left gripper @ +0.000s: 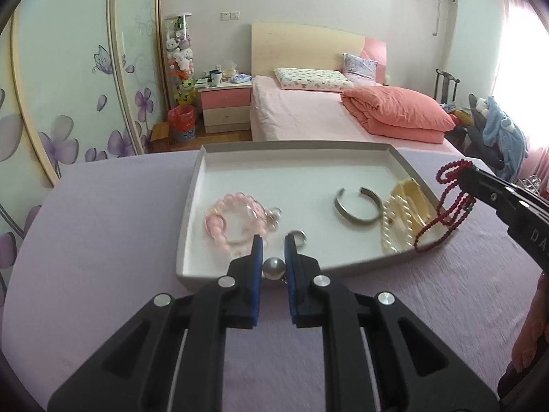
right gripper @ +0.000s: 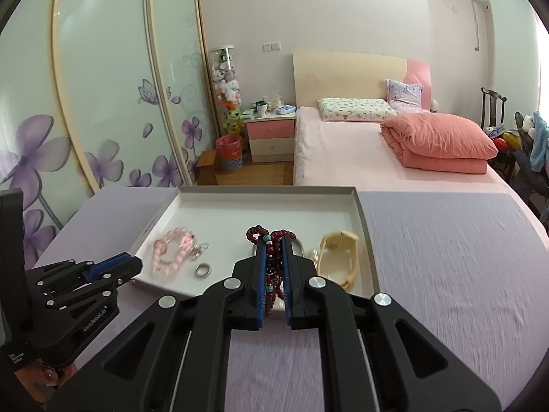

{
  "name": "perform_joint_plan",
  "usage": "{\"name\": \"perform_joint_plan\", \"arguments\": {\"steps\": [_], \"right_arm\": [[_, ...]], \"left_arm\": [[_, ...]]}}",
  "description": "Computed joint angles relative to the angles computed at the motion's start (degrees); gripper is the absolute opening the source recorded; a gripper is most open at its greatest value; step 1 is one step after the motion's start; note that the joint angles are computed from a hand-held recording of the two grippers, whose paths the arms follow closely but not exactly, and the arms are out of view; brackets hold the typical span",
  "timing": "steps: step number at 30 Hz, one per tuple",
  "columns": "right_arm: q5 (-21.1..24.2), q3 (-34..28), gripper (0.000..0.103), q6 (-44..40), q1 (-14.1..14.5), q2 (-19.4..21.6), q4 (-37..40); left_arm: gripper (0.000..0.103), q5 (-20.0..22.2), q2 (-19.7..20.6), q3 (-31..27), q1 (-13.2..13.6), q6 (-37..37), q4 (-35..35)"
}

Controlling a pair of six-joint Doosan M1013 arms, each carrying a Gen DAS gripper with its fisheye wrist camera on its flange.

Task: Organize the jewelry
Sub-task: 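Lift and carry the necklace with the right tool while the left tool carries the earring to the tray, then open the right tool to drop the necklace while the left tool releases the earring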

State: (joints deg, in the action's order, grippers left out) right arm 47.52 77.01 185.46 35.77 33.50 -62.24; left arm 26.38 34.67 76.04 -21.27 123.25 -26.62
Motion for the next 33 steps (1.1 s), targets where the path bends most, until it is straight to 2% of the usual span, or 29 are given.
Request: {"name": "perform_joint_plan", "arguments": {"steps": [7,12,21,25,27,29,33], "right_arm": [[-0.2,-1.2,0.009,0.7,-1.6,1.7,0.1],[-0.8,-1.5,0.009,1.0,-2.4,2.7,0.5],[-2.5,-3.0,0.009,-3.9,-3.9,4.7,8.0],[-1.8,-3.4,0.014,-5.6,-3.8,5.2,9.9],[-1.5,-3.3,0.020,-5.1,-3.6,5.2,9.7],[-1.1,-3.0,0.053,-3.6,-3.4,4.9,9.1],[-1.1,-2.2,0.055,-1.6,-3.0,4.3,7.8]], "left_arm": [[0.014,1.7,3.1,-4.9,-0.4,-5.8,5.2],[0.014,2.9,5.0,-7.5,-0.6,-7.2,6.6],[0.015,4.3,8.1,-10.3,-1.4,-9.9,10.1],[0.025,4.2,8.5,-10.3,-1.6,-11.7,12.3],[0.040,3.6,8.4,-9.6,-1.7,-12.0,13.0],[0.048,2.1,7.9,-8.7,-1.8,-12.9,13.9],[0.060,0.3,6.9,-7.0,-1.6,-12.7,13.0]]}}
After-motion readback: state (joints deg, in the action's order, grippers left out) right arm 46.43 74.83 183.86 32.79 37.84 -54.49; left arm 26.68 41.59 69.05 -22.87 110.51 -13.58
